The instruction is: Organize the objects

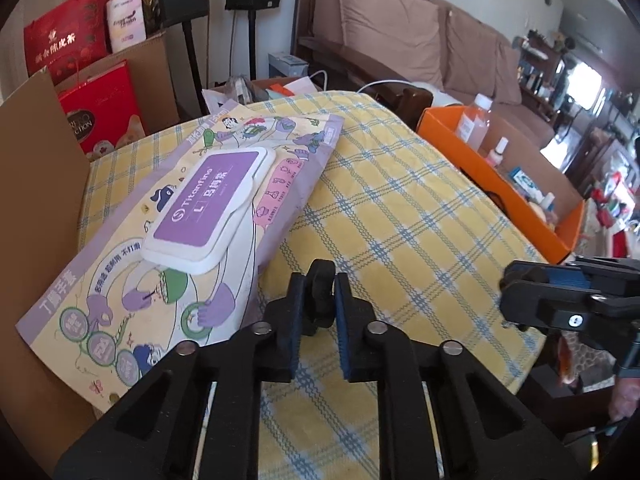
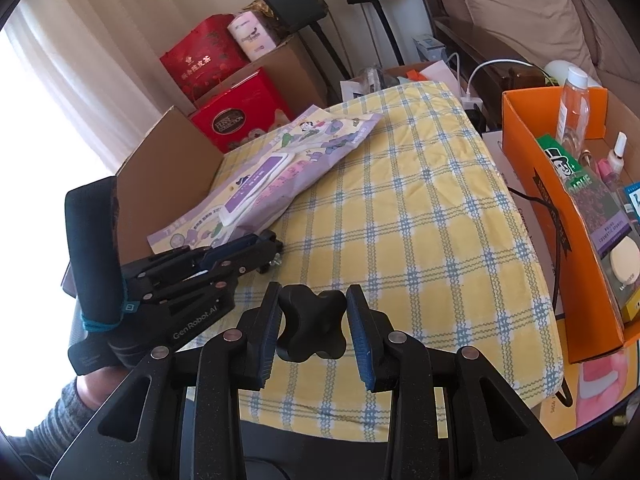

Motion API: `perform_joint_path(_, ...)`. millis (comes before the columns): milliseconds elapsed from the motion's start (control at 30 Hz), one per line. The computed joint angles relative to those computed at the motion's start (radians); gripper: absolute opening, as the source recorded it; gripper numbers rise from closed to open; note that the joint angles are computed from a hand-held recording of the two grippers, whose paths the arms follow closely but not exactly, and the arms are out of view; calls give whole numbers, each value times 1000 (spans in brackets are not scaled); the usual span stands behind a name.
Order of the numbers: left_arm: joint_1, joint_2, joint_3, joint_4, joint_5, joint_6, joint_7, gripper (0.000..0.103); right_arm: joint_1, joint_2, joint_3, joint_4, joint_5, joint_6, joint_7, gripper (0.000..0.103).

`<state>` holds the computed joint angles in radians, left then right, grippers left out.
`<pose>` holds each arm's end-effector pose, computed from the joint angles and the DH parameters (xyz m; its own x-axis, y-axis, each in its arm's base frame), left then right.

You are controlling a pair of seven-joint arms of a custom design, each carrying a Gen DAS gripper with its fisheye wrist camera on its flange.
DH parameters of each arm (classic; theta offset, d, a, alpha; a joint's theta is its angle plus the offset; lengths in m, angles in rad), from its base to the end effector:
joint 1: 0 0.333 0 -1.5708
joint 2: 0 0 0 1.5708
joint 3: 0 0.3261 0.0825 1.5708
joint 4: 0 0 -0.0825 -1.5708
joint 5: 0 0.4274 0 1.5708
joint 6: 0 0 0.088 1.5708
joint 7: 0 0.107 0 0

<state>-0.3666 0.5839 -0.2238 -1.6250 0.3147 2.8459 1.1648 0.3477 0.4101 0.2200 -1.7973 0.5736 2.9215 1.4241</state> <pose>0.6501 -0.4199 0.3464 -0.4013 -0.9088 0.1144 -0.7559 0.2580 -0.6017 0.6412 0.3480 0.3835 0.2700 -0.8595 -0.4339 -0.8306 0.0201 -0.5565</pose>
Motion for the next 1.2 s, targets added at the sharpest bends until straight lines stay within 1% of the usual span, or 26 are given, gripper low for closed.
perform_joint_path(167,30,-32,-35,-46,-34,26,22,12,7,0,-1,6,-6,0,1,33)
perform_joint_path(300,45,-65,-47,-93,-60,66,18,12,10,-4,-2,6,-11,1,1,33)
perform_joint_path(400,83,-100,-84,-138,-104,92,34,12,16,-11,-7,5,-19,2,5,33)
perform_joint_path(500,87,-147,-83,-185,-113,126,32,12,23,-15,-11,8,-32,-3,9,33)
perform_joint_path(533,95,-168,-90,-205,-120,140,36,12,25,-16,-13,12,-37,-5,10,33)
perform_joint_path(700,123,-234,-111,-255,-156,160,49,12,41,-15,-23,33,-62,-12,28,33)
perform_joint_path(733,120,-247,-106,-265,-157,166,45,12,47,-16,-28,37,-71,-14,35,33)
perform_joint_path(833,95,-289,-68,-297,-135,181,4,12,65,-16,-43,54,-103,-19,63,33)
perform_joint_path(900,67,-315,-28,-313,-101,178,-48,12,72,-15,-49,69,-123,-25,74,33)
perform_joint_path(1000,58,-354,-2,-341,-67,189,-104,12,90,-15,-59,89,-159,-23,93,33)
perform_joint_path(1067,54,-376,11,-355,-38,191,-138,12,114,-15,-79,101,-199,-15,122,33)
perform_joint_path(1100,46,-388,25,-361,-13,193,-165,12,131,-14,-93,108,-225,-10,142,33)
perform_joint_path(1133,23,-402,59,-367,42,192,-220,12,144,-13,-104,114,-250,-5,160,33)
perform_joint_path(1200,13,-421,80,-373,112,181,-290,12,180,-8,-136,130,-311,2,206,33)
